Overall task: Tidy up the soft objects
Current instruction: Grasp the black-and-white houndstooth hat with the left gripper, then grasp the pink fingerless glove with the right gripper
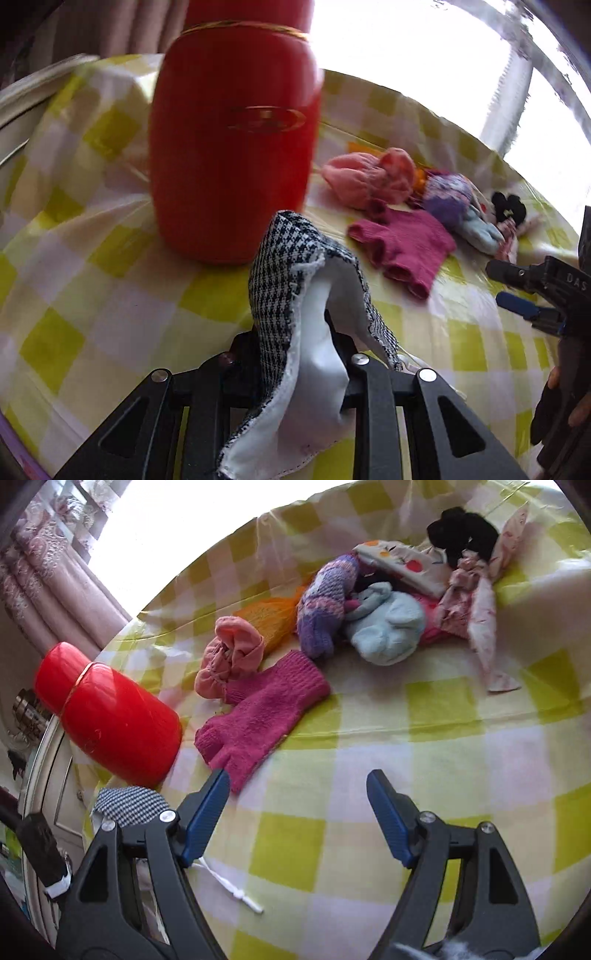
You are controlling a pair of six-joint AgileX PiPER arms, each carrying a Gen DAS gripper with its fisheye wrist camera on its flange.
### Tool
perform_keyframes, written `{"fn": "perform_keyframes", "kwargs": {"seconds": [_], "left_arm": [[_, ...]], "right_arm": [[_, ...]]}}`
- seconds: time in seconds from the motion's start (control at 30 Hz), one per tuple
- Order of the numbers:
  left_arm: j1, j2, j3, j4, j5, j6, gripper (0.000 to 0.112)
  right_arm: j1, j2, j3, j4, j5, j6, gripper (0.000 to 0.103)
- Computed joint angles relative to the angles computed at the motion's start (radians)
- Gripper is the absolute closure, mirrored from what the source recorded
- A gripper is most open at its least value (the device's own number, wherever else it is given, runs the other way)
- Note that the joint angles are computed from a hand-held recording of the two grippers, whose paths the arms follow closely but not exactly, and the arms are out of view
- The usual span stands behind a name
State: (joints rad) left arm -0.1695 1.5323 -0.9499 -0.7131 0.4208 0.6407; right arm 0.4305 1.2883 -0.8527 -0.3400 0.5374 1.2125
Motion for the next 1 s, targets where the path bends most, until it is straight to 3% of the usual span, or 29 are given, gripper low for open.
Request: {"fn": "perform_keyframes", "kwargs": {"seconds": [0.1, 0.13, 0.2, 0.3, 0.37, 0.43, 0.47, 0.5, 0.6, 0.63, 0.77, 0.87, 0.93, 1.0], "left_arm": [[0.037, 0.067, -0.034, -0.077, 0.018, 0.047, 0.086], [0.045, 0.086, -0.051, -0.087, 0.044, 0.046, 0.086], [0.058, 0.097, -0.060, -0.136, 0.066, 0.089, 0.082], [0.065, 0.091, -0.047, -0.190, 0.081, 0.139, 0.077], [0.086, 0.101, -0.051, -0.236, 0.105, 0.187, 0.075], [0.112, 0.105, -0.043, -0.295, 0.134, 0.243, 0.074], [0.127, 0.111, -0.044, -0.321, 0.151, 0.268, 0.074], [0.137, 0.116, -0.045, -0.340, 0.165, 0.284, 0.074], [0.153, 0.116, -0.042, -0.349, 0.176, 0.303, 0.074], [0.158, 0.109, -0.036, -0.348, 0.180, 0.308, 0.073], [0.161, 0.103, -0.035, -0.341, 0.188, 0.315, 0.067], [0.134, 0.096, -0.041, -0.315, 0.177, 0.293, 0.060], [0.121, 0.086, -0.035, -0.298, 0.166, 0.283, 0.057], [0.121, 0.078, -0.029, -0.293, 0.168, 0.286, 0.054]], "right_arm": [[0.022, 0.236, -0.199, -0.066, 0.076, 0.115, 0.024], [0.025, 0.306, -0.268, -0.082, 0.110, 0.138, 0.018], [0.045, 0.406, -0.393, -0.154, 0.191, 0.214, 0.018], [0.050, 0.549, -0.588, -0.141, 0.314, 0.191, 0.001], [0.067, 0.665, -0.762, -0.144, 0.479, 0.106, 0.000], [0.088, 0.736, -0.849, -0.161, 0.563, 0.001, 0.000], [0.095, 0.726, -0.832, -0.166, 0.545, -0.041, 0.002], [0.103, 0.692, -0.776, -0.181, 0.498, -0.070, 0.011], [0.121, 0.496, -0.495, -0.229, 0.319, -0.153, 0.071], [0.117, 0.429, -0.413, -0.214, 0.292, -0.182, 0.074], [0.064, 0.122, -0.070, -0.124, 0.163, -0.270, 0.074], [0.073, -0.005, 0.040, -0.118, 0.173, -0.291, 0.066], [0.060, -0.039, 0.080, -0.110, 0.136, -0.303, 0.043], [0.059, -0.040, 0.093, -0.108, 0.096, -0.296, 0.028]]}}
